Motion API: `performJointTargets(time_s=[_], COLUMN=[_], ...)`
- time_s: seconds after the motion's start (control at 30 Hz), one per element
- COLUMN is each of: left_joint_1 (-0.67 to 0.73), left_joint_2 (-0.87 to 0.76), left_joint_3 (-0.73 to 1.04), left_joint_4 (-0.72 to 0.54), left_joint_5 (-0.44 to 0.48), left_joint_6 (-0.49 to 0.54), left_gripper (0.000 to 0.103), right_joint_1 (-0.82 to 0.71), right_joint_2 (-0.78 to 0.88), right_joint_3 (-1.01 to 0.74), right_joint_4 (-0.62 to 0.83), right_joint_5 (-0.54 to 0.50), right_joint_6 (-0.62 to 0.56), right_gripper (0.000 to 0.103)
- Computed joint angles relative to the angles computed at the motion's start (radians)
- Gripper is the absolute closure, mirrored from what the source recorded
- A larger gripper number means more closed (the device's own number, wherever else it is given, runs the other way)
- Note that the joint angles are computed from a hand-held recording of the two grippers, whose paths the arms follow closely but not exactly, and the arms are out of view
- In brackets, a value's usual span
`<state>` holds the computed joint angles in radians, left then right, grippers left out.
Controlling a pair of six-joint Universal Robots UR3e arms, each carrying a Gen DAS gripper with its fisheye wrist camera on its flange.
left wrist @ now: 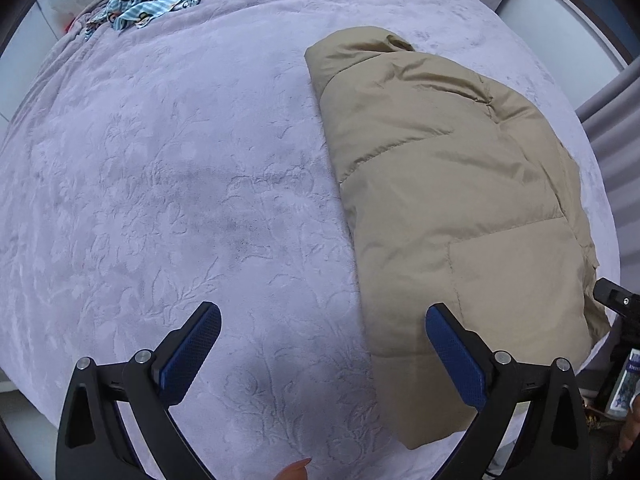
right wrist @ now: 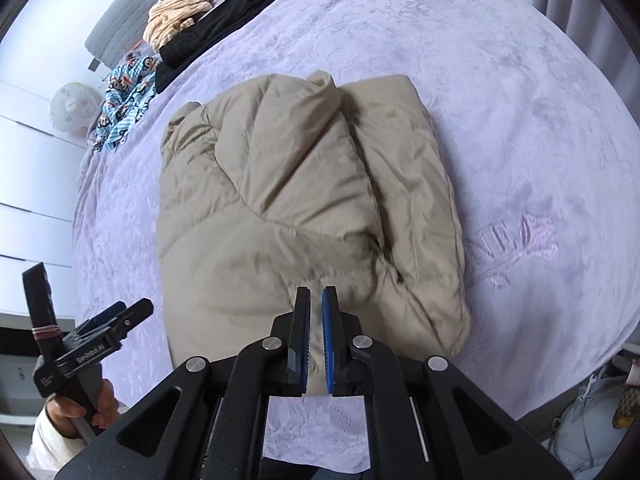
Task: Fold large clothes
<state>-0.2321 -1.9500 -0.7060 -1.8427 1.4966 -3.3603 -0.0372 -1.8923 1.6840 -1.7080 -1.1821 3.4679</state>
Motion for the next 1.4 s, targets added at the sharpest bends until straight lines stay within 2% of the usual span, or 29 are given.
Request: performJointTargets(time_s=[0.03,0.1,0.3,0.37,0.47,0.5,0.63,0.7,0.83,0.97,1.07,1.17,1.23,1.33,1.4], left_joint_1=[0.001,0.0,-0.006,-0.003,0.013,0.02,0.067,0.11,0.217,0.254,0.251,0.214,0.202,0.201,0.204], left_joint_2=[-0.017,-0.059,-0.212,-0.272,-0.301,-0.305,-0.238,-0.183,-0.089,-0.079,-0.108,-0.161,-0.187,-0.203,-0.208], left_joint_3=[0.024,0.09,0.324,0.415,0.441,0.441,0.281,0.153,-0.112,-0.261,-0.307,-0.259,-0.249,-0.273,-0.311], left_joint_4=[-0.013,-0.041,-0.136,-0.184,-0.188,-0.185,-0.081,-0.005,0.114,0.192,0.24,0.285,0.306,0.327,0.356], left_joint_5=[-0.007,-0.012,0.006,0.007,-0.014,-0.024,-0.12,-0.223,-0.493,-0.645,-0.751,-0.735,-0.729,-0.748,-0.774], left_joint_6=[-0.016,-0.043,-0.091,-0.103,-0.109,-0.11,-0.088,-0.056,0.012,0.05,0.056,0.033,0.021,0.037,0.005], left_gripper=[0.0,0.0,0.0,0.0,0.0,0.0,0.0,0.0,0.0,0.0,0.0,0.0,0.0,0.0,0.0], right_joint_1=[-0.016,-0.041,-0.115,-0.145,-0.213,-0.239,-0.319,-0.343,-0.347,-0.359,-0.358,-0.35,-0.331,-0.281,-0.254], right_joint_2=[0.024,0.076,0.198,0.218,0.215,0.211,0.223,0.251,0.319,0.379,0.435,0.485,0.526,0.609,0.668], right_joint_3=[-0.027,-0.081,-0.189,-0.187,-0.157,-0.145,-0.103,-0.105,-0.104,-0.067,-0.072,-0.11,-0.154,-0.236,-0.272], right_joint_4=[0.022,0.042,0.082,0.084,0.086,0.09,0.114,0.153,0.184,0.157,0.164,0.241,0.282,0.274,0.242], right_joint_5=[0.008,0.014,0.05,0.057,0.099,0.108,0.18,0.223,0.272,0.331,0.398,0.512,0.547,0.491,0.455], right_joint_6=[-0.031,-0.085,-0.227,-0.266,-0.326,-0.347,-0.411,-0.465,-0.539,-0.55,-0.569,-0.65,-0.696,-0.691,-0.664], right_gripper=[0.06,0.029,0.028,0.023,0.02,0.016,0.004,0.0,0.0,0.0,0.0,0.0,0.0,0.0,0.0])
